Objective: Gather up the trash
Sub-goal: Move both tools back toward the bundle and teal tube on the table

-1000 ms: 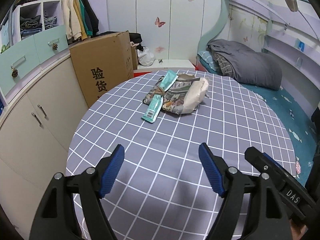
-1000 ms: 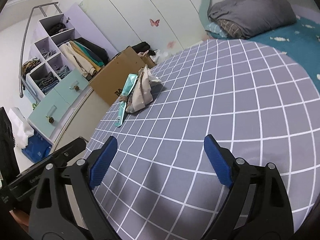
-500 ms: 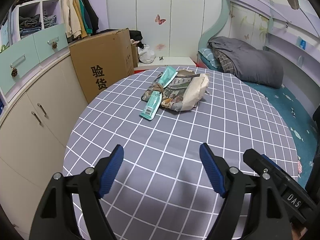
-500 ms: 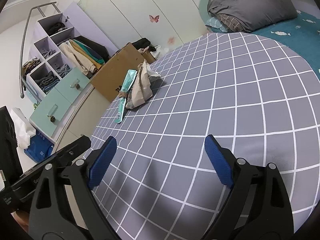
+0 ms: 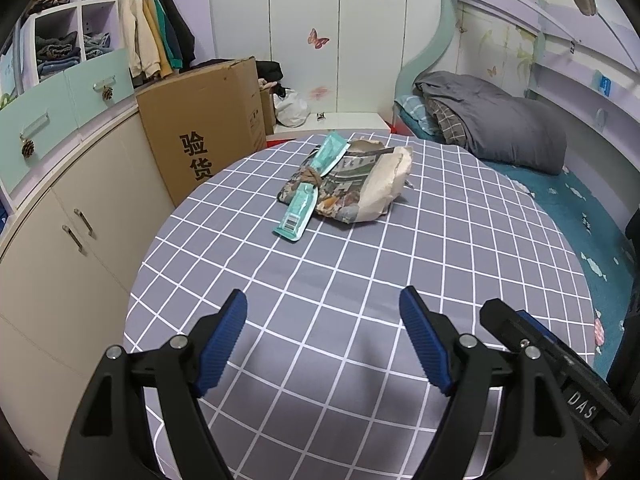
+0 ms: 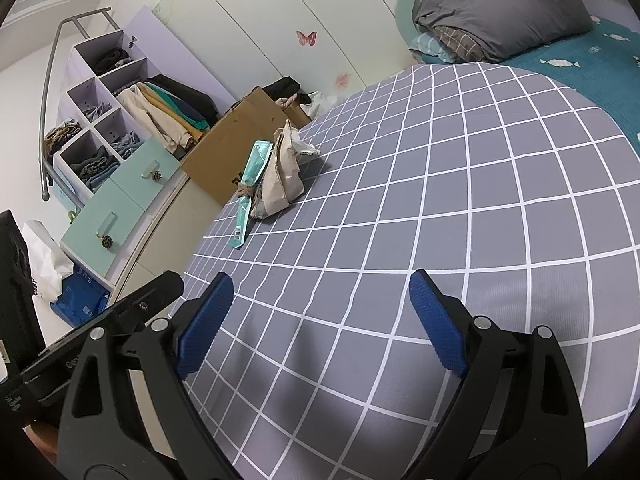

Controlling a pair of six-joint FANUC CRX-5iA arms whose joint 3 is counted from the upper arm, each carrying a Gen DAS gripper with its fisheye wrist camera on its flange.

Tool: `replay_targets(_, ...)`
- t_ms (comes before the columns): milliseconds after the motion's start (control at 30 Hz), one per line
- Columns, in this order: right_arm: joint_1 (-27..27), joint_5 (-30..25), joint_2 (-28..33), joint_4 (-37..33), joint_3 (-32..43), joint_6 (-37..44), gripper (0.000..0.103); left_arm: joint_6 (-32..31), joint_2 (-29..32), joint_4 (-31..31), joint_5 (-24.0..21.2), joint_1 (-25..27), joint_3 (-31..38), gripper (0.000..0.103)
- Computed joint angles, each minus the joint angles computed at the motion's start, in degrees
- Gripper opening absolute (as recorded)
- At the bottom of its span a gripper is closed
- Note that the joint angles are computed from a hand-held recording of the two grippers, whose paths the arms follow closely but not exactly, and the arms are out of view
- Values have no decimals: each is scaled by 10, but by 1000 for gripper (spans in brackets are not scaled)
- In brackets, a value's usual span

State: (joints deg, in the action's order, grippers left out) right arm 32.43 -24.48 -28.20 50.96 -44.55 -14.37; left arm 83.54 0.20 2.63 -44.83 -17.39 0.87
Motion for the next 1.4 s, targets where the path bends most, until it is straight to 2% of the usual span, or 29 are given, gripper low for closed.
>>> replay_targets(500,2,-2,0,1,0,-1,88,2,8,-4,-5,-3,6,77)
replay_targets(1167,1,-3,7,-31,11,32,88,-15,13,11,0,1,4,78)
replay_targets(1300,-12,-4,11,-34,18,32,89,-46,22,42,-1,11,5,78)
replay_targets(1400,-19,-26,20,-25,30,35,89,-57,38,50,-4,17,21,78)
